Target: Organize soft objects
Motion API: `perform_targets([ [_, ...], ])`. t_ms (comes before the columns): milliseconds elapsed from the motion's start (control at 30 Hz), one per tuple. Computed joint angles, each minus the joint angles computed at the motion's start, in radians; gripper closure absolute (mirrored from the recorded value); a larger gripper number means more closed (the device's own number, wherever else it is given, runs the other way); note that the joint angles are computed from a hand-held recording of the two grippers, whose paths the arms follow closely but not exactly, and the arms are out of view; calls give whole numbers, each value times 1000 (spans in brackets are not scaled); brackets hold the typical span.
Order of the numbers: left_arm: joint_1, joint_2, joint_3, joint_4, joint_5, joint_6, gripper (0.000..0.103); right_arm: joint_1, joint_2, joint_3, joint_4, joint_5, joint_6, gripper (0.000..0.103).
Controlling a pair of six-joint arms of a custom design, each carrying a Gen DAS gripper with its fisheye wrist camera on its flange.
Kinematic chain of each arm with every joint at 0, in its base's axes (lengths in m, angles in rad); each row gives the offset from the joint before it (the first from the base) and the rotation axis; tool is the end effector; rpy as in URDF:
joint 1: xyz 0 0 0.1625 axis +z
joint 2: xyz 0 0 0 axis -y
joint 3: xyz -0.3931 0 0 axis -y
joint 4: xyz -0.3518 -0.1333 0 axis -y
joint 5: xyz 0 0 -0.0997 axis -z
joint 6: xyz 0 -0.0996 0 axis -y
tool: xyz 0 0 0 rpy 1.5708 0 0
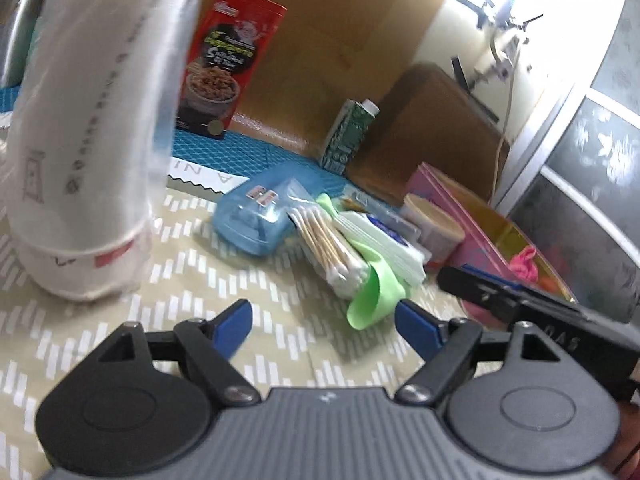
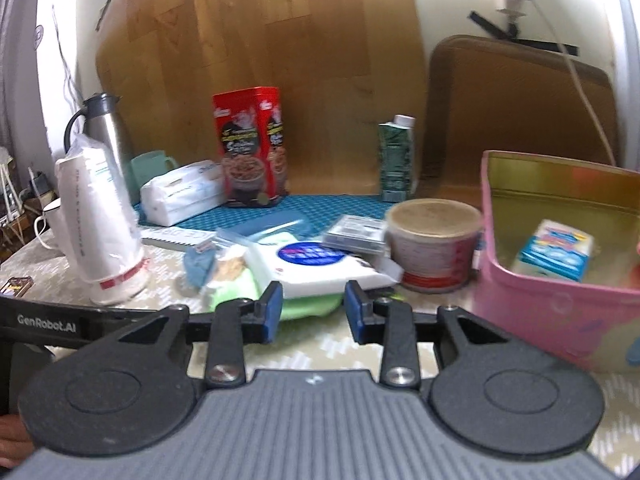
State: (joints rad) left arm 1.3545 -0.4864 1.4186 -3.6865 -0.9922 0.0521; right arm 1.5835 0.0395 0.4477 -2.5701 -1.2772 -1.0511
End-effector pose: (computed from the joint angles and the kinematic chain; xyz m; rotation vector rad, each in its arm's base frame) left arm 0.0392 -0.6967 0.1246 -0.1439 2.2728 -1.5503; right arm 0.1727 -0.8352 -0.0520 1.6236 -2.5297 0.9031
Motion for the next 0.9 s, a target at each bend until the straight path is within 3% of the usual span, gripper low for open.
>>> perform_targets([
  [133,-7,23,-29,-24,52,6,22,18,12,11,-22,-18,-33,62],
  [333,-38,65,-85,-17,182,76,21,35,107,-136,6,-76,-30,63],
  [400,-44,74,-95,-15,208,95,21,38,144,-207,43,-107,-30,72],
  [433,-46,75,-97,-14,215,101,20,37,142,-200,36,-112,-29,86],
  [500,-49,77,-98,-13,223,107,20,36,121,-148,-6,-125,-37,99],
  [800,-58,97,-134,8,272,149,19,5,1,88,-136,-123,-44,101],
  [900,-58,98,-136,11,276,148,9,-2,-20,100,-95,-116,-15,100],
])
